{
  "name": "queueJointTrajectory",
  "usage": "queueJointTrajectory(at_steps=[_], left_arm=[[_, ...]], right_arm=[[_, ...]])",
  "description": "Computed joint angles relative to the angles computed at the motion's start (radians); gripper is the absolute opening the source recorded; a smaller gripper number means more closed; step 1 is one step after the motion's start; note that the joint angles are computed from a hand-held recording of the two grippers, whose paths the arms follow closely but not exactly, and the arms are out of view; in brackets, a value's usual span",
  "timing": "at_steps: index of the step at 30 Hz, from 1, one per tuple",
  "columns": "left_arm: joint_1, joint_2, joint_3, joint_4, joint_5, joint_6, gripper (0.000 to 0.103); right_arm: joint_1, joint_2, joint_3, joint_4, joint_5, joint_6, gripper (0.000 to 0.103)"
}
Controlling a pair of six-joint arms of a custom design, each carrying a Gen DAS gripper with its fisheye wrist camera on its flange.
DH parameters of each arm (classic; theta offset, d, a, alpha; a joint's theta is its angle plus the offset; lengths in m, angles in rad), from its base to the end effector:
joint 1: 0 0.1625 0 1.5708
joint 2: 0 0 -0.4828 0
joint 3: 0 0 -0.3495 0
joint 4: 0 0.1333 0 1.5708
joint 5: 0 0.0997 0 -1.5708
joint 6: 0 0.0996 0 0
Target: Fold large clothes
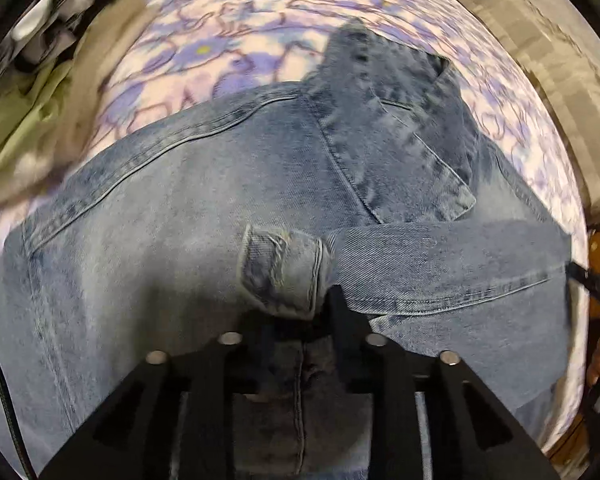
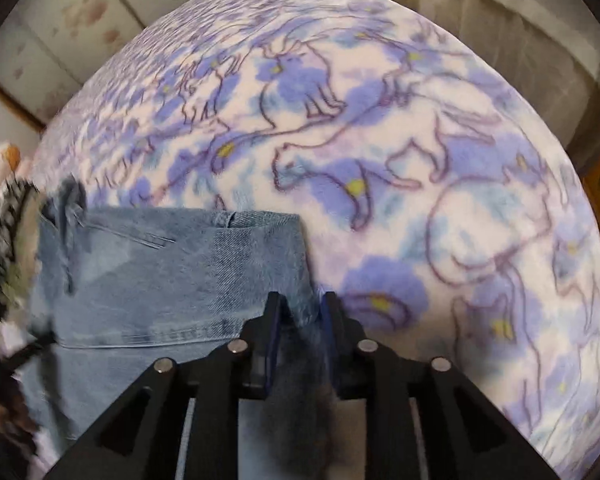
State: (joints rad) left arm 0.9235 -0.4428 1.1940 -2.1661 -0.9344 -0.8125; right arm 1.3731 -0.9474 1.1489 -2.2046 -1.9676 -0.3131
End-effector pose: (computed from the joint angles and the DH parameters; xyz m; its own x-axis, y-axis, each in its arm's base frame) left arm -0.3154 -0.7365 0.0362 -0.8354 -0.1880 -0.5165 -0.0157 0.9475 -0.3195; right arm -0.0550 -0.7572 0.4429 -0.8850 0.0492 0.4629 -0.0991 0.9517 -0.2905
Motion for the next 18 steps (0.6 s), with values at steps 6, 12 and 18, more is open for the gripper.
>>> queueJointTrajectory(at_steps=[6, 12, 18], left_arm=[[-0.018, -0.097, 0.146, 0.000, -0.042, -0.103, 0.054], [-0.051, -0.134, 0.316, -0.120, -0.075, -0.157, 0.054], [-0.084, -0.107, 0.299, -0.083, -0.033, -0.159, 0.028]], right_arm=[[-0.005, -0.141, 0.145, 0.065, 0.007, 0.002, 0.042], [-0.018, -0.231, 0.338, 0.023, -0.061, -0.069, 0.042], [-0.014, -0.205, 0.383, -0.092, -0.124, -0.093, 0.015]])
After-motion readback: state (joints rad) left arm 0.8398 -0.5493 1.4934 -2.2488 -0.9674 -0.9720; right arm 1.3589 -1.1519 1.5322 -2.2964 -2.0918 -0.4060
